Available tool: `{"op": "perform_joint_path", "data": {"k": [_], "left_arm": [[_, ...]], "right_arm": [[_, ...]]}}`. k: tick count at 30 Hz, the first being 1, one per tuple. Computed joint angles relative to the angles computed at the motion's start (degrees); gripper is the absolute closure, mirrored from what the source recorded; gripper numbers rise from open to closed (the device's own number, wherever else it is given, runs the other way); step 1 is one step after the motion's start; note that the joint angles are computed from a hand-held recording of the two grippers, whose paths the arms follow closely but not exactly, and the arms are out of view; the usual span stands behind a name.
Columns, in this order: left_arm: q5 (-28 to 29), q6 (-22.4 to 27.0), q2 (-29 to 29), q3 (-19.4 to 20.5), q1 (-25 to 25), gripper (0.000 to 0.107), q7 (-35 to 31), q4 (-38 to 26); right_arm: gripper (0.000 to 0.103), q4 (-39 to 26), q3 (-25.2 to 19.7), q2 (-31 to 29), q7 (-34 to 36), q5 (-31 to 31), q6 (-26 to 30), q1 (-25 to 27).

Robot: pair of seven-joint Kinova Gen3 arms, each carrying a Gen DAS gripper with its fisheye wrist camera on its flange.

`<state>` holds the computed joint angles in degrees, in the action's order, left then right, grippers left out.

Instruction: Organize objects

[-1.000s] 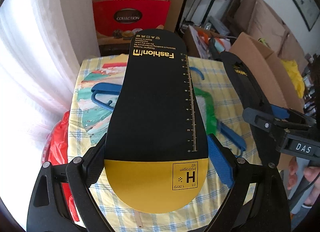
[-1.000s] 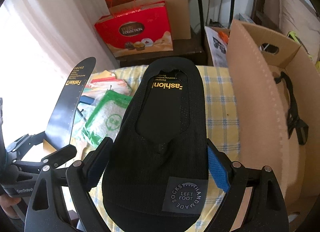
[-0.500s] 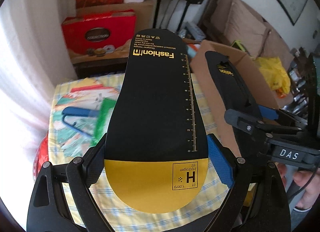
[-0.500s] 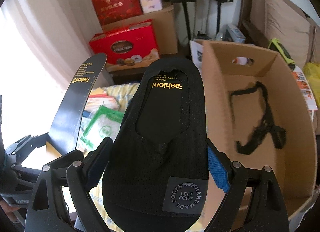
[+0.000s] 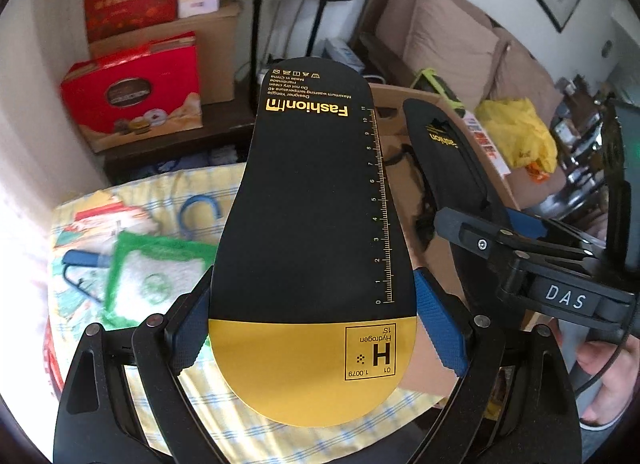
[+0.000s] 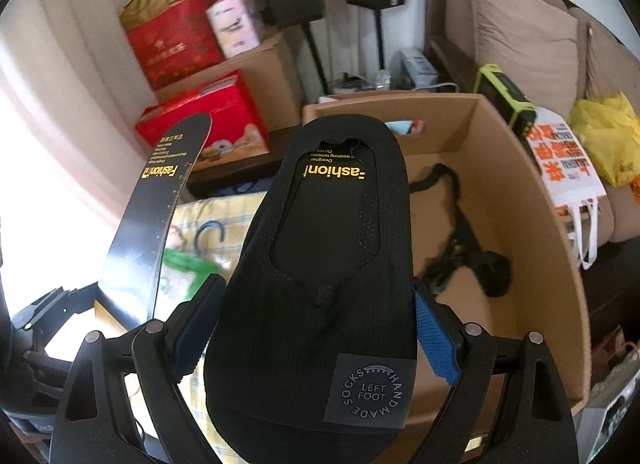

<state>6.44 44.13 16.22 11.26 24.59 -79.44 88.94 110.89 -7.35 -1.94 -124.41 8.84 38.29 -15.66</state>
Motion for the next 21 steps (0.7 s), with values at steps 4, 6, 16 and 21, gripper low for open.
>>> {"op": "perform_joint_path", "data": {"k": [4,6,16,21], "left_arm": [[-1.0,0.98,2.86,0.4,2.42,0.016,1.65,-3.61],[-1.45,1.49,4.14,0.46,3.59,0.017,2.37,-5.35],[-3.39,5.52,11.19,-0.09,8.92,0.016,5.28,-15.23],[-3.7,7.28,14.11,-0.12,10.89,0.016,6.12,-19.14]], "right_arm": [[0.013,0.6,1.76,-1.06,2.39,-1.41,0.24,1.96],[0.013,0.81,2.4,-1.47,3.58,-1.94,0.44,3.06],[0.013,1.37,5.78,-4.0,9.96,-4.95,1.62,9.05],[0.013,1.32,7.42,-4.81,13.48,-6.8,1.89,11.72]]}}
